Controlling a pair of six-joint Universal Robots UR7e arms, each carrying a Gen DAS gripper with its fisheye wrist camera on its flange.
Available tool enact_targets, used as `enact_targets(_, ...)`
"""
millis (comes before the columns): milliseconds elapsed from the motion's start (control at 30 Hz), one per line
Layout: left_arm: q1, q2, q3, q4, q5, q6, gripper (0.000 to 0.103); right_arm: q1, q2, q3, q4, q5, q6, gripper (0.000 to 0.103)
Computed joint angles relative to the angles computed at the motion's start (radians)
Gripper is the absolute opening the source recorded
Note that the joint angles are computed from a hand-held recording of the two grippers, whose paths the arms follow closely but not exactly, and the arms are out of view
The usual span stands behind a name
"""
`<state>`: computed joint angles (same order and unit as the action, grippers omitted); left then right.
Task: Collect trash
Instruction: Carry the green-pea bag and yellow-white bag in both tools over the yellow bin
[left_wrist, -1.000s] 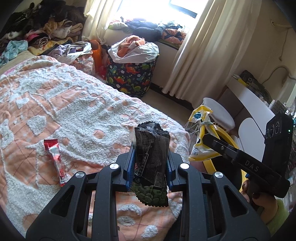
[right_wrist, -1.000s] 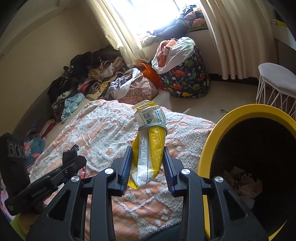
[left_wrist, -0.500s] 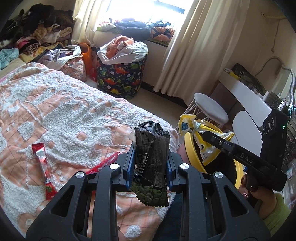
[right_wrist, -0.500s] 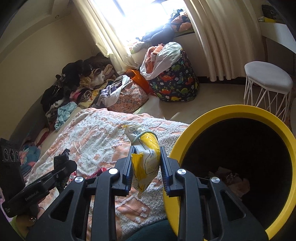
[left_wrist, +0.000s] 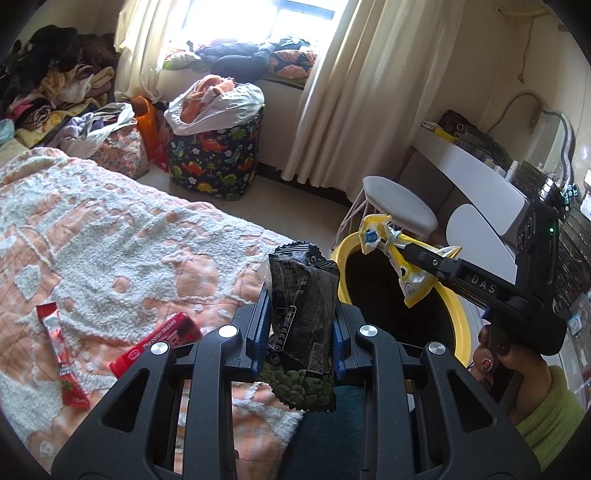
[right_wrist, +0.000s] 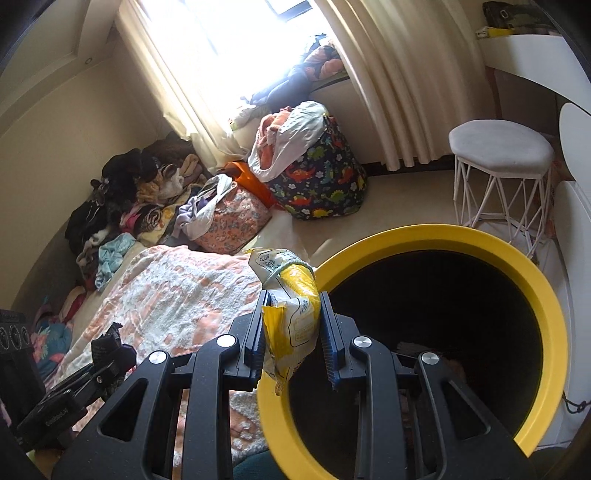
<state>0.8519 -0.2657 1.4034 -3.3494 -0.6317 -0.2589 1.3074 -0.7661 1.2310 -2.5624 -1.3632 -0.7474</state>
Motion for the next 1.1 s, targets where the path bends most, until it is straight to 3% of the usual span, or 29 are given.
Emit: enact_targets(1100, 0.0, 0.129, -0.22, 0.146, -0.115, 0.125, 0.021, -0.042, 0.051, -0.131, -0.019, -0.061, 0.118, 0.025)
